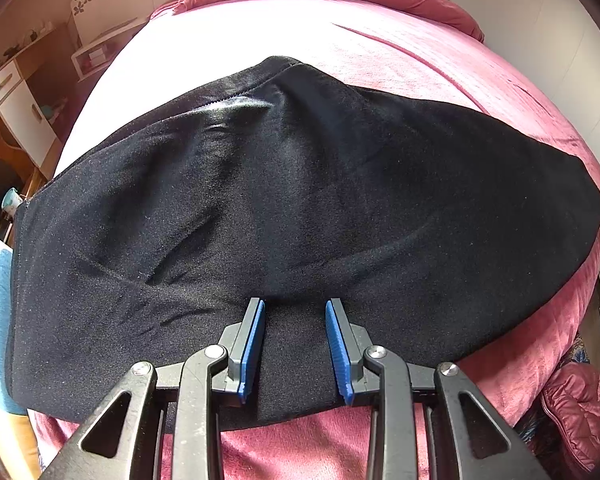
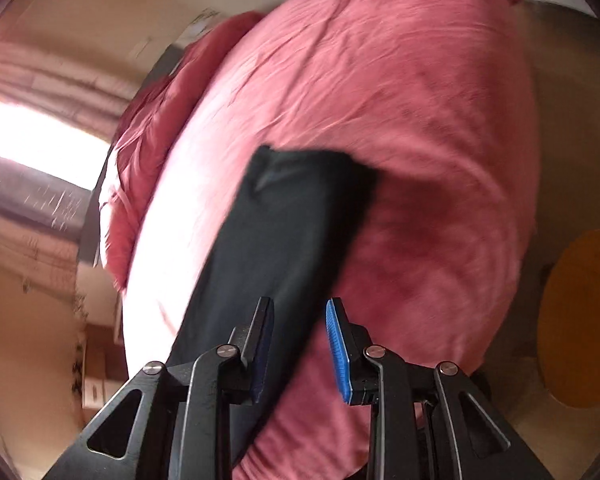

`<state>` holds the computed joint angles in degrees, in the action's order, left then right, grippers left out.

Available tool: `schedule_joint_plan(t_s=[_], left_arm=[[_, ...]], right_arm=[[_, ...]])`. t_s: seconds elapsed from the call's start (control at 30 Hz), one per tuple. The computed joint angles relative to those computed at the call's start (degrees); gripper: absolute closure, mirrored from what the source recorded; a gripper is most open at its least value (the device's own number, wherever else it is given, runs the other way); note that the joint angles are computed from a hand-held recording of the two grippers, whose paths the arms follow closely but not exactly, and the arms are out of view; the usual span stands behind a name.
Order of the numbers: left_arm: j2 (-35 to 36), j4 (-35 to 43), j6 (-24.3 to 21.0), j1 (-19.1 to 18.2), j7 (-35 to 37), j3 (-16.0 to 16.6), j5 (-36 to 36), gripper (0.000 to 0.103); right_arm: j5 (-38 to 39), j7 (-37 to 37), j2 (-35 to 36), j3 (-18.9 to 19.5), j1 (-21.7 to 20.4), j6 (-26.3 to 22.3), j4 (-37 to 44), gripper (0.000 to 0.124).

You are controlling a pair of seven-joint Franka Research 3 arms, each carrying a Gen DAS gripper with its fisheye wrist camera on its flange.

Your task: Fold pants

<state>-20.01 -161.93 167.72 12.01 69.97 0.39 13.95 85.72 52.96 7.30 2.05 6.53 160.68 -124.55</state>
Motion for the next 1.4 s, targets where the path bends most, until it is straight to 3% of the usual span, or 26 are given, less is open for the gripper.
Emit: schedule_joint_plan(t_s=[0.17,0.27,0.33,0.4,0.5,0.63,0.77,0.8,0.93,1.03,1.1,1.23,1.4], left_arm=[[0.11,0.36,-0.58,1.09,-1.76,-1.46,1.39,0.071],[0.07,0.31,-0.51,1.20,-2.59,-1.70,2.15,0.071],[0.17,0.34,-0.43,0.62,-2.40,-1.11,1.80,0.071],[0.16,0.32,-0.39,0.29,-2.11,-0.70,1.50,0.071],[0.09,0.46,-0.83,-0.14,-1.16,-0.09,1.08,0.071],[-1.93,0.68,-1.65,-3.40,3.38,3.20,-2.92,0.073],[-4.09,1.56,2.88,-11.68,12.91,8.85,-9.78,0.073],[-3.02,3.34,2.80,-15.72,16.53,11.44,-12.29,0.073],[5.77,12.80,1.42,-22.03,25.24,12.45,-18.21,0.073],[13.29,21.68,-0.66,-28.64,37.47,14.75,-29.73,0.072],[18.07,27.14,-1.77,-29.51,42.73,13.57,-33.88,0.071],[25.88,37.26,-6.23,-27.63,52.43,8.89,-41.63,0.071],[32.00,45.32,-13.10,-24.38,53.81,4.62,-39.26,0.070]], right_arm=[[-0.29,-5.11,0.23,0.68,0.53,-2.79,4.06,0.096],[-8.62,-3.17,3.00,1.71,2.03,-5.30,8.59,0.093],[-17.99,1.66,5.79,2.19,3.63,-5.44,12.09,0.088],[-32.63,11.41,9.23,1.31,6.90,-3.39,15.82,0.085],[-58.96,25.91,11.20,-5.25,14.26,-1.74,18.02,0.085],[-71.87,36.91,15.13,-10.66,15.12,-4.40,24.70,0.085],[-70.21,36.78,17.61,-7.69,8.06,-9.17,29.44,0.085],[-70.23,36.73,18.29,-6.92,6.74,-10.21,30.44,0.085],[-69.48,35.96,21.27,-3.25,2.64,-13.55,35.00,0.086],[-69.69,35.43,23.33,-2.08,1.73,-14.74,37.39,0.104],[-69.27,33.79,23.67,-1.34,1.20,-14.93,37.56,0.118],[-69.89,30.68,22.38,-1.19,1.61,-13.74,35.24,0.122],[-68.85,29.05,22.95,-0.81,1.18,-14.01,35.78,0.122]])
